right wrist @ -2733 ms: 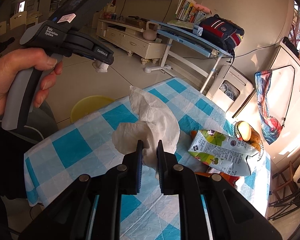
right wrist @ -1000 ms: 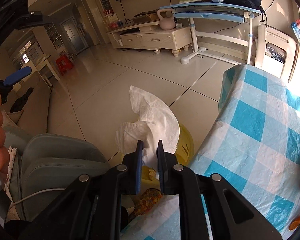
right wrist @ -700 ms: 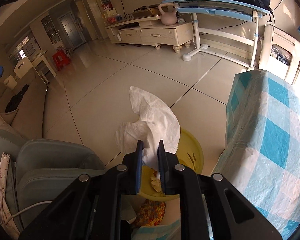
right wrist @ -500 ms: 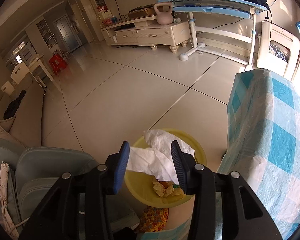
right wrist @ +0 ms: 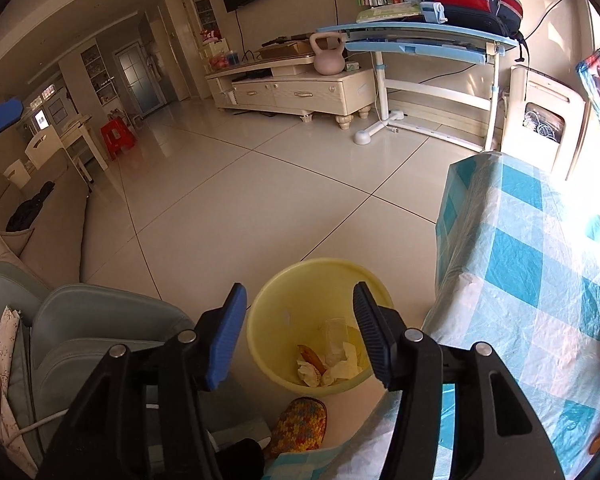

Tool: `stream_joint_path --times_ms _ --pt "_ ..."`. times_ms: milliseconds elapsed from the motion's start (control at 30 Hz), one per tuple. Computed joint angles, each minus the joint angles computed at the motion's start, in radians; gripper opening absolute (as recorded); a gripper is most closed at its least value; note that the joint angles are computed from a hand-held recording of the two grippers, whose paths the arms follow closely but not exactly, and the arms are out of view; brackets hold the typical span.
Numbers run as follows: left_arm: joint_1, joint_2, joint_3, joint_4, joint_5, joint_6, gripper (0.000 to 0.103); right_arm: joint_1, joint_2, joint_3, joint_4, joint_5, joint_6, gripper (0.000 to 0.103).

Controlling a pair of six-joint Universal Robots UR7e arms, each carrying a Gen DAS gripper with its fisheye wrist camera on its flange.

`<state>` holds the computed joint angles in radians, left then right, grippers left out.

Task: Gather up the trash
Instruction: 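Lower the white tissue into the bucket and open the right gripper, then move both open grippers back over the table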

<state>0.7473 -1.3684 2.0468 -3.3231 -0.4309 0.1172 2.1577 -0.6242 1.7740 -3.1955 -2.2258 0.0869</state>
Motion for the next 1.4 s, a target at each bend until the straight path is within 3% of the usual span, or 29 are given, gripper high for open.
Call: stream_joint_path --times_ms 1033,1267,1400 --pt "-0.026 0.003 0.031 0.032 -0.034 -0.001 0.095 0.028 -0.134 0.216 -0.142 -0.093 -0.032 0.06" --pt "-0.043 0.009 0.052 0.173 -0.087 -0.039 0.096 0.057 -0.236 0.356 -0.139 -0.188 -0.034 0.063" --pt "-0.061 0.018 0.076 0.296 -0.157 -0.045 0.096 0.071 -0.321 0.455 -0.114 -0.266 -0.008 0.063"
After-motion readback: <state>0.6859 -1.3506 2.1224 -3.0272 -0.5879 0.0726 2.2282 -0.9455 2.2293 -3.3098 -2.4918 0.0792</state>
